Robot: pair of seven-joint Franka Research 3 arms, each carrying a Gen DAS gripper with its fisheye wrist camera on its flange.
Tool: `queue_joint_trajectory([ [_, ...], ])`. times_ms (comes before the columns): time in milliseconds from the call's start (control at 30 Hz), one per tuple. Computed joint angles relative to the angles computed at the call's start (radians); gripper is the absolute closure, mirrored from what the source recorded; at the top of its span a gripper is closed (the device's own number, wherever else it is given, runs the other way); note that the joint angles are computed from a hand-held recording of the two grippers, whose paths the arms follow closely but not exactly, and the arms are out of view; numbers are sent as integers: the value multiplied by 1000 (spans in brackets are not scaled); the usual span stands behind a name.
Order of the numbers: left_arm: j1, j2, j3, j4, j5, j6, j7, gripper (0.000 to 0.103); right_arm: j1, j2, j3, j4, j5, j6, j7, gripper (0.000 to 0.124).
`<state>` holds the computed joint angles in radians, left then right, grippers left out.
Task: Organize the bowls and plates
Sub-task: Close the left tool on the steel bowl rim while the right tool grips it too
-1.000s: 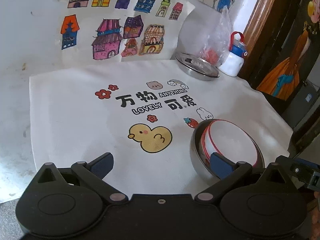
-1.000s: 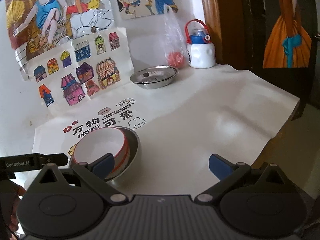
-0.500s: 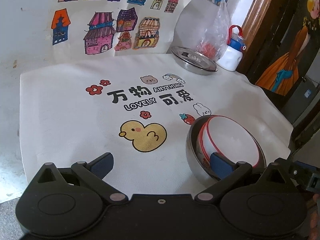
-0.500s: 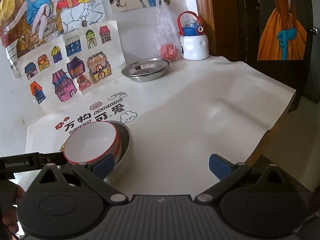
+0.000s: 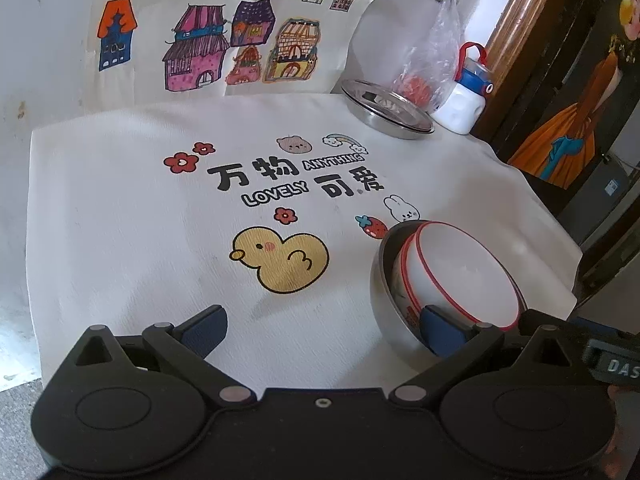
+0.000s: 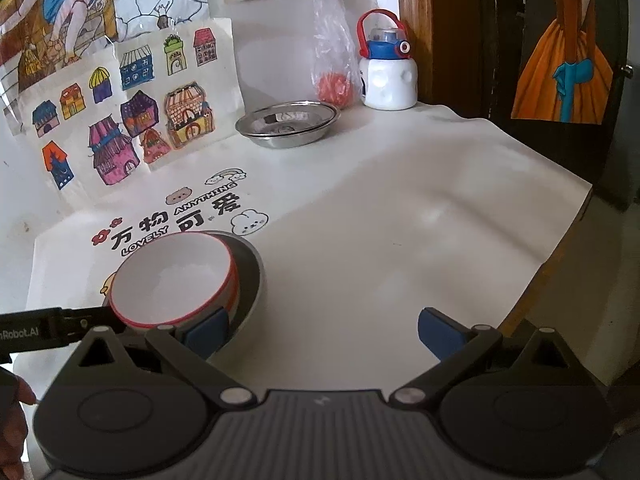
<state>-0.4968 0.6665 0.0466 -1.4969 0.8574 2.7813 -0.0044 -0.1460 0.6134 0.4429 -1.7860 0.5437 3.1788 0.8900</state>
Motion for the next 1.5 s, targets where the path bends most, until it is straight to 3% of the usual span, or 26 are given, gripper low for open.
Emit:
queue_joint_trajectory([
  [167, -1, 8, -3, 15, -10, -22, 10, 1, 3, 11, -4, 21, 9, -41, -3, 21],
  [367, -1, 9, 0, 17, -5, -8, 4, 11, -53, 31, 60, 39, 76, -66, -66, 26],
  [533, -3, 11, 15, 9, 7, 50, -25, 20, -115, 48, 133, 48, 168, -87, -165, 36],
  [833, -19, 17, 53, -3, 19, 138, -81, 37, -158, 50, 189, 61, 317, -129, -319, 58],
  [967, -23, 17, 67, -11, 20, 182, -90, 45, -144, 43, 172, 72, 369, -167, -355, 64],
  [1033, -24, 20, 73, -12, 15, 204, -88, 54, -125, 37, 145, 81, 382, -193, -359, 65],
  [1200, -35, 24, 93, -9, 7, 231, -74, 62, -66, 27, 71, 106, 408, -247, -373, 66],
  [1500, -42, 43, 114, -2, -55, 288, -28, 75, -6, 28, -19, 158, 517, -380, -415, 93],
])
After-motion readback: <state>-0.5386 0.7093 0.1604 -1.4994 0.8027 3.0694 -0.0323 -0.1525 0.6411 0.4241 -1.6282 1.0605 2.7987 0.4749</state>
